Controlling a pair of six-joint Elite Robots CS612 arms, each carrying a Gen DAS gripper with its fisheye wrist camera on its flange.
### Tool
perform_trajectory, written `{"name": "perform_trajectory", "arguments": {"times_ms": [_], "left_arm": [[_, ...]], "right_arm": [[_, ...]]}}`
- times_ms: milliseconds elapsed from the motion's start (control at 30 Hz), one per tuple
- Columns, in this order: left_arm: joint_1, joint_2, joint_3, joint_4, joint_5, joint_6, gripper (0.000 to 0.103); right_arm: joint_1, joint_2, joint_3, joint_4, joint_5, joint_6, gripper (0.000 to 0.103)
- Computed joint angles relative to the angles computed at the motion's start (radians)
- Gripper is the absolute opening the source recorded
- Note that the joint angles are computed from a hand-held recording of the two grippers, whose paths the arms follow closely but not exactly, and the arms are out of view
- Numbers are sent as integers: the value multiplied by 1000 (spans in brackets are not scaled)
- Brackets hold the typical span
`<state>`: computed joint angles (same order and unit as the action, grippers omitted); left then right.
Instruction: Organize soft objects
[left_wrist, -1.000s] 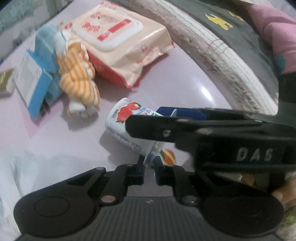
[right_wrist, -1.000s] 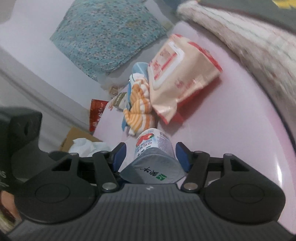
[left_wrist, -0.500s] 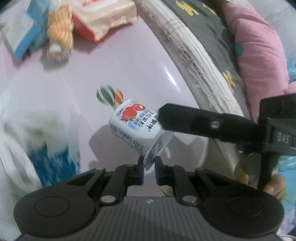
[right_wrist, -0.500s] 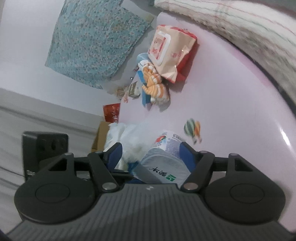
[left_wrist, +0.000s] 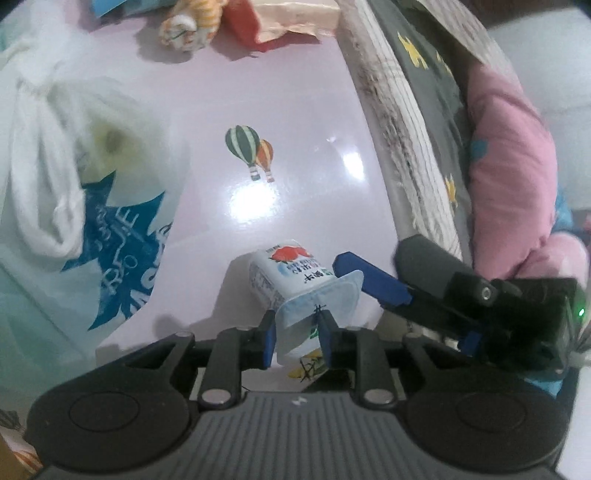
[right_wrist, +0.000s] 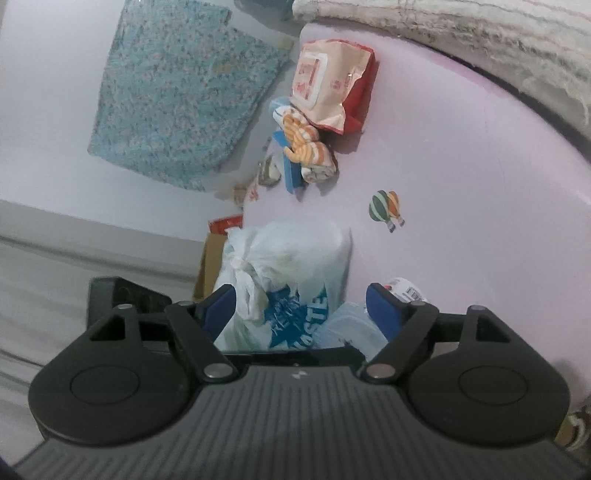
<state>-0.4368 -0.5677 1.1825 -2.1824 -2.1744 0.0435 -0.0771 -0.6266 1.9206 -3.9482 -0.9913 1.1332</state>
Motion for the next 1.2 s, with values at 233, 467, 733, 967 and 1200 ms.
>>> {"name": "perform_trajectory", "arguments": {"times_ms": [233,467,733,967,1200], "left_arm": [[3,0,19,-146,0,-113,25],[-1,7,34,-269,37,-169,30],[-1,-1,41,-333,26,-110,50],[-22,-10,48,-324,70,-11,66],[-75,-43,111,-398,235,157,83]], "right_arm": [[3,13,-31,-8,-30,79,79],[9,51,-73,-31,-75,141,79],[-2,53,-49,-63,-73,95,79],[-15,49,-10,-118,-82,95,79],[-24,38,42,-203,-119,95,78]]}}
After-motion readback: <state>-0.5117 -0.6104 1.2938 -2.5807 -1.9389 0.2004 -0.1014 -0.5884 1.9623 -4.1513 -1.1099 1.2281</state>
